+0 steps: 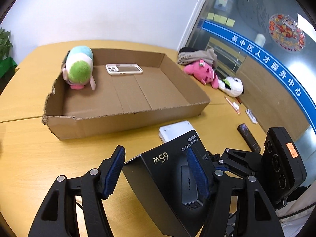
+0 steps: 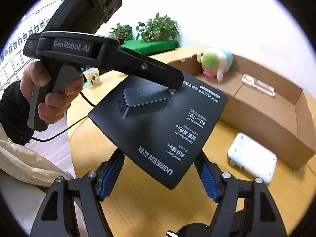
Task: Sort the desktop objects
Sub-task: 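Close the left gripper on the charger box and lift it, then carry the charger box over the cardboard box with the left gripper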
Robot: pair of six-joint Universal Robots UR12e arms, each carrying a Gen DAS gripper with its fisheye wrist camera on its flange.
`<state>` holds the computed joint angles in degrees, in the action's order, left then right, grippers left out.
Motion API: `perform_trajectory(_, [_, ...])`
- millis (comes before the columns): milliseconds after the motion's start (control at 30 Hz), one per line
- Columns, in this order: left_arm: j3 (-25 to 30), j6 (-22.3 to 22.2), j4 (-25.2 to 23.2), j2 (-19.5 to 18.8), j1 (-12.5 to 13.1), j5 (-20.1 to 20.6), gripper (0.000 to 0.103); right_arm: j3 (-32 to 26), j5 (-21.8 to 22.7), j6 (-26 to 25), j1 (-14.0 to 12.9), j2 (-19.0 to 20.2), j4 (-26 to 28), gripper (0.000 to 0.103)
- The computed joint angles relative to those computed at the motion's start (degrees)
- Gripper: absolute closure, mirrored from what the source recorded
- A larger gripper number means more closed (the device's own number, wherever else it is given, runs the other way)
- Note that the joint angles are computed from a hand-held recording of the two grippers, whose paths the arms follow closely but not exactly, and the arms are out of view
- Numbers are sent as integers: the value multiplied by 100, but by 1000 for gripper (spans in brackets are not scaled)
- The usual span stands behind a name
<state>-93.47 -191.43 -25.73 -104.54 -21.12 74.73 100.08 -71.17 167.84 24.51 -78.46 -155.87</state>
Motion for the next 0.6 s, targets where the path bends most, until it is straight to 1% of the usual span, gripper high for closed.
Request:
perform_trajectory(67, [-11, 19, 73, 19, 5, 5, 34, -21, 5, -9, 6, -10, -22, 30])
perform_trajectory(300, [111, 144, 318, -33, 23, -50, 34, -65, -297, 44, 78, -55, -216, 30])
perform_trajectory(600, [497, 441, 391, -226, 109, -247, 34, -357, -631, 94, 76, 74, -337, 30])
